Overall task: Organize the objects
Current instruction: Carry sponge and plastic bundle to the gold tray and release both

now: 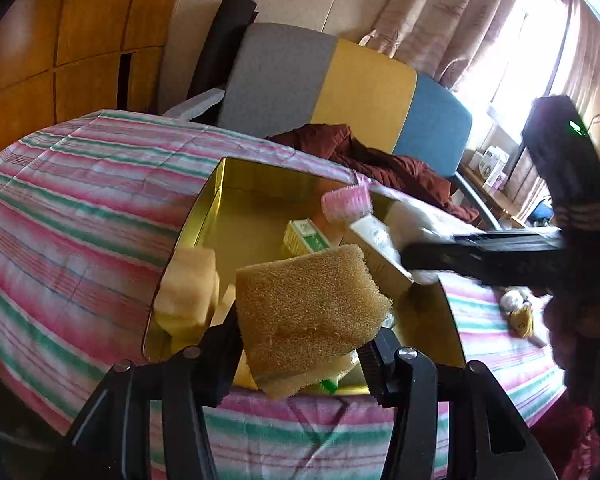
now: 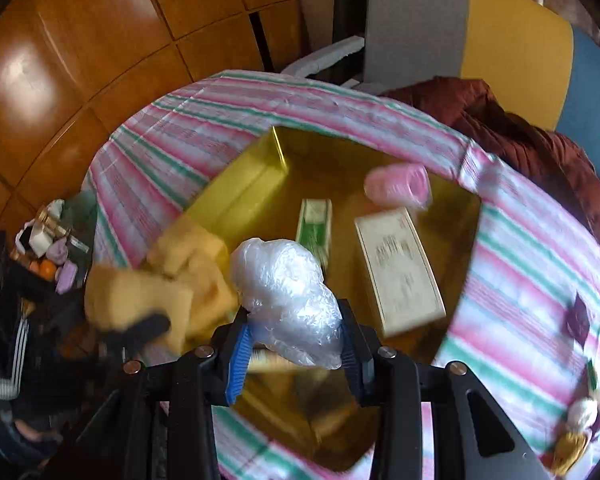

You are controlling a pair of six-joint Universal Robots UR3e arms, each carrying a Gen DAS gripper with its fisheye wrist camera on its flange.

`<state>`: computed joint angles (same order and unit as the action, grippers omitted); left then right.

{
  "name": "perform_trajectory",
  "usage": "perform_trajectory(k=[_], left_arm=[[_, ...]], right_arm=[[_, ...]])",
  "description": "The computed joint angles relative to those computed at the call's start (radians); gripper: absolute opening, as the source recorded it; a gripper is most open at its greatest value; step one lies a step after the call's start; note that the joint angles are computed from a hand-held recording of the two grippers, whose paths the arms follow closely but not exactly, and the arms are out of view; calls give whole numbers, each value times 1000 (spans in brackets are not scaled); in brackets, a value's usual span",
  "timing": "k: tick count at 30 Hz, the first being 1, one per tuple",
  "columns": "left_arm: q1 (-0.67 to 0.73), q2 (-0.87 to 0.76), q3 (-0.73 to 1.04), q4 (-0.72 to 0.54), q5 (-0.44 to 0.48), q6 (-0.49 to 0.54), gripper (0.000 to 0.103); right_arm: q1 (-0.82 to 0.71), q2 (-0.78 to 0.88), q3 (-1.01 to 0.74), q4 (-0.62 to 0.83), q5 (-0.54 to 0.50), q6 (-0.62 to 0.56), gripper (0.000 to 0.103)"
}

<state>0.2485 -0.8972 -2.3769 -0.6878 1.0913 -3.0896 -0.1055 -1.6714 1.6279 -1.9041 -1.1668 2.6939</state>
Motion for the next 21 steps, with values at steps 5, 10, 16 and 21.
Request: perform_trajectory(k=[5, 10, 16, 21], left_arm=[[-48, -137, 49, 111, 41, -29, 52], [-50, -153, 34, 109, 34, 1, 52], [-74, -210, 11, 142, 21, 31, 54], [-160, -265, 11, 233, 101, 11, 56]], right_arm=[[63, 187, -174, -84, -11, 170, 41], [79, 327, -298, -136, 19, 278, 80], [25, 222, -116, -168, 65, 263, 80], [-24, 109, 32, -190, 61, 236, 80]])
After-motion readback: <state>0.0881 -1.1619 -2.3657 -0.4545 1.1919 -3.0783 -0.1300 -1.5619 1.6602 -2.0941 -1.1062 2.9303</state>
